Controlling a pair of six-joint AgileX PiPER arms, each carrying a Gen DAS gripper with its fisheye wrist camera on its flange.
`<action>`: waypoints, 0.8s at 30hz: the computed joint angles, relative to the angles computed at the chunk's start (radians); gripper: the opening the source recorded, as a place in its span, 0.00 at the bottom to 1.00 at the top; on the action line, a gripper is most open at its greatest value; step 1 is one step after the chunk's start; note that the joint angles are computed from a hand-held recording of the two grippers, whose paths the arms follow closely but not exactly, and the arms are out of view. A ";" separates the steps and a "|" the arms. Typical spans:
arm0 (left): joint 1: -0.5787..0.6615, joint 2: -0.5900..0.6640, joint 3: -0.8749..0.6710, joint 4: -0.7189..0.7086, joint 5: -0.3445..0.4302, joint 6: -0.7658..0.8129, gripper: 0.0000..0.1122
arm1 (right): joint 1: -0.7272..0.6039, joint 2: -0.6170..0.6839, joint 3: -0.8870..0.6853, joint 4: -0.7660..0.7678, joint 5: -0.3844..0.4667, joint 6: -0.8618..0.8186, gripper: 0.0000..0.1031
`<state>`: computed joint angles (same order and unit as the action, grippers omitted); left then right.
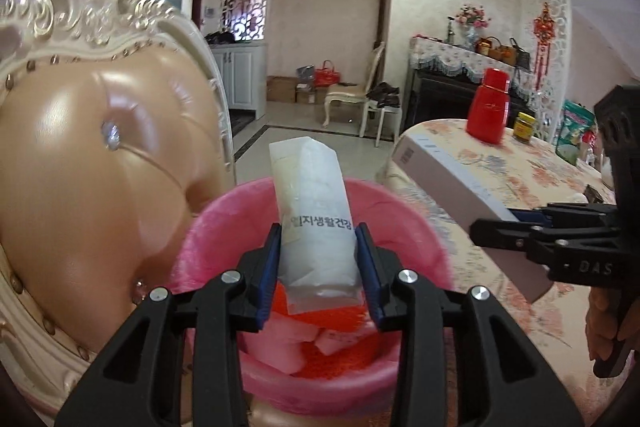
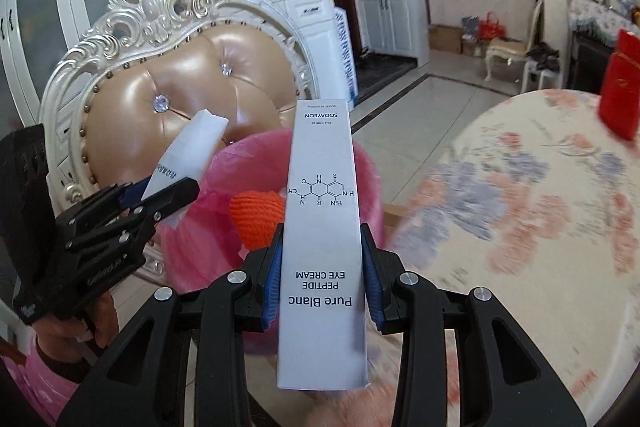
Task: Collect trash
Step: 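Carry the eye cream box and paper packet to the pink bin and release both, then move both open tools back over the table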
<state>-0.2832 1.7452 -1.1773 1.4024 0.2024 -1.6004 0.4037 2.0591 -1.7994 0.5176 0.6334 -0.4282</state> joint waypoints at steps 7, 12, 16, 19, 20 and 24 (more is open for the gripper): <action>0.034 0.057 -0.065 -0.112 0.017 0.116 0.48 | 0.029 0.213 -0.332 -0.028 0.124 0.066 0.42; 0.016 0.027 -0.004 0.139 0.071 -0.181 0.67 | 0.018 0.168 -0.230 -0.025 0.037 0.044 0.63; -0.007 -0.002 0.044 0.180 0.103 -0.246 0.74 | -0.015 0.037 -0.020 0.013 -0.061 -0.035 0.63; -0.046 -0.025 0.071 0.198 0.129 -0.288 0.83 | -0.046 -0.070 0.131 0.065 -0.122 -0.110 0.63; -0.066 -0.033 0.078 0.217 0.137 -0.316 0.84 | -0.055 -0.101 0.169 0.069 -0.139 -0.121 0.63; -0.145 -0.038 0.062 0.233 0.169 -0.322 0.87 | -0.104 -0.267 0.384 0.112 -0.233 -0.195 0.63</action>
<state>-0.4279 1.7071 -1.1154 1.6350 0.3715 -1.9219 0.2999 1.7923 -1.4156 0.6291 0.4002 -0.6228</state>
